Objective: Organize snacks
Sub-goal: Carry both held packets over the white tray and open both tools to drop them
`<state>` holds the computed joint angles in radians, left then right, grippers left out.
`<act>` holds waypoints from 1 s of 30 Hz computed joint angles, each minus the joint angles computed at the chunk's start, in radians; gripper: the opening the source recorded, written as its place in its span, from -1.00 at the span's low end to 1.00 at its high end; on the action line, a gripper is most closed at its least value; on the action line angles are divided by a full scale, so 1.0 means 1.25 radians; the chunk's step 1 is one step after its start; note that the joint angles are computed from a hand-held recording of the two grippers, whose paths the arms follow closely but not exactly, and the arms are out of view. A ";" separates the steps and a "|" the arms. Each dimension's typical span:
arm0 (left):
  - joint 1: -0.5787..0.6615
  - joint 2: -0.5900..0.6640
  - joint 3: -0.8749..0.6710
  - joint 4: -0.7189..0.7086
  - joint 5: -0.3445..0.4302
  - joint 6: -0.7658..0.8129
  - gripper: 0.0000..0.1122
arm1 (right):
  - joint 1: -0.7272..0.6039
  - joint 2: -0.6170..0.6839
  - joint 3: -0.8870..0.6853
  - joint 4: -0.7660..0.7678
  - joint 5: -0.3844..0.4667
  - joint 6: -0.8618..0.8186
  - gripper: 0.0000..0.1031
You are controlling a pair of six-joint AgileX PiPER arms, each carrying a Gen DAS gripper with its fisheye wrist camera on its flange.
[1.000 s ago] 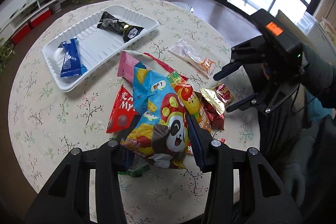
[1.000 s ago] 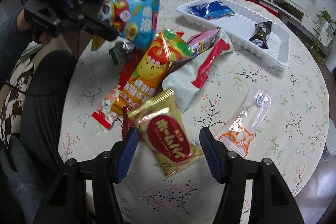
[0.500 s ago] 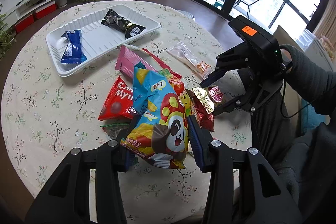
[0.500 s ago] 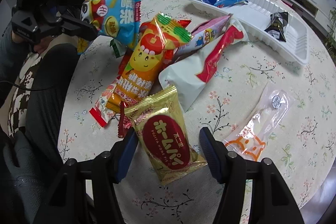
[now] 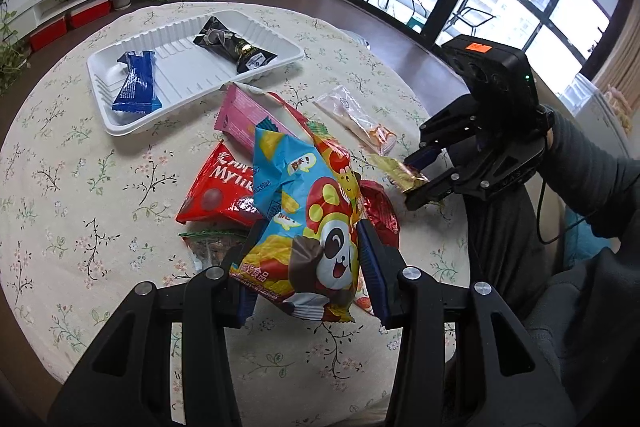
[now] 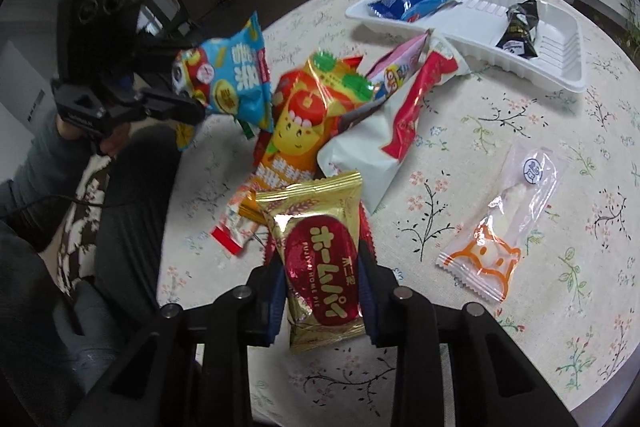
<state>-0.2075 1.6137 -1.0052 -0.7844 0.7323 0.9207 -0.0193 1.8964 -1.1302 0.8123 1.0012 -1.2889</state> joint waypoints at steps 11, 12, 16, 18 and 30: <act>0.063 -0.026 -0.003 -0.082 0.003 0.028 -0.26 | -0.112 -0.027 0.004 0.139 0.012 0.014 -0.35; 0.068 -0.027 -0.011 -0.081 0.000 0.021 -0.26 | -0.119 -0.027 -0.002 0.145 0.003 0.026 -0.35; 0.084 -0.008 -0.076 -0.062 -0.016 -0.033 -0.26 | -0.149 -0.025 -0.041 0.160 -0.030 0.096 -0.35; 0.094 0.015 -0.127 -0.056 -0.018 -0.067 -0.26 | -0.150 -0.030 -0.072 0.152 -0.067 0.149 -0.35; 0.045 0.361 -0.693 0.171 0.063 -0.453 -0.26 | -0.041 0.083 -0.425 0.029 -0.137 0.497 -0.35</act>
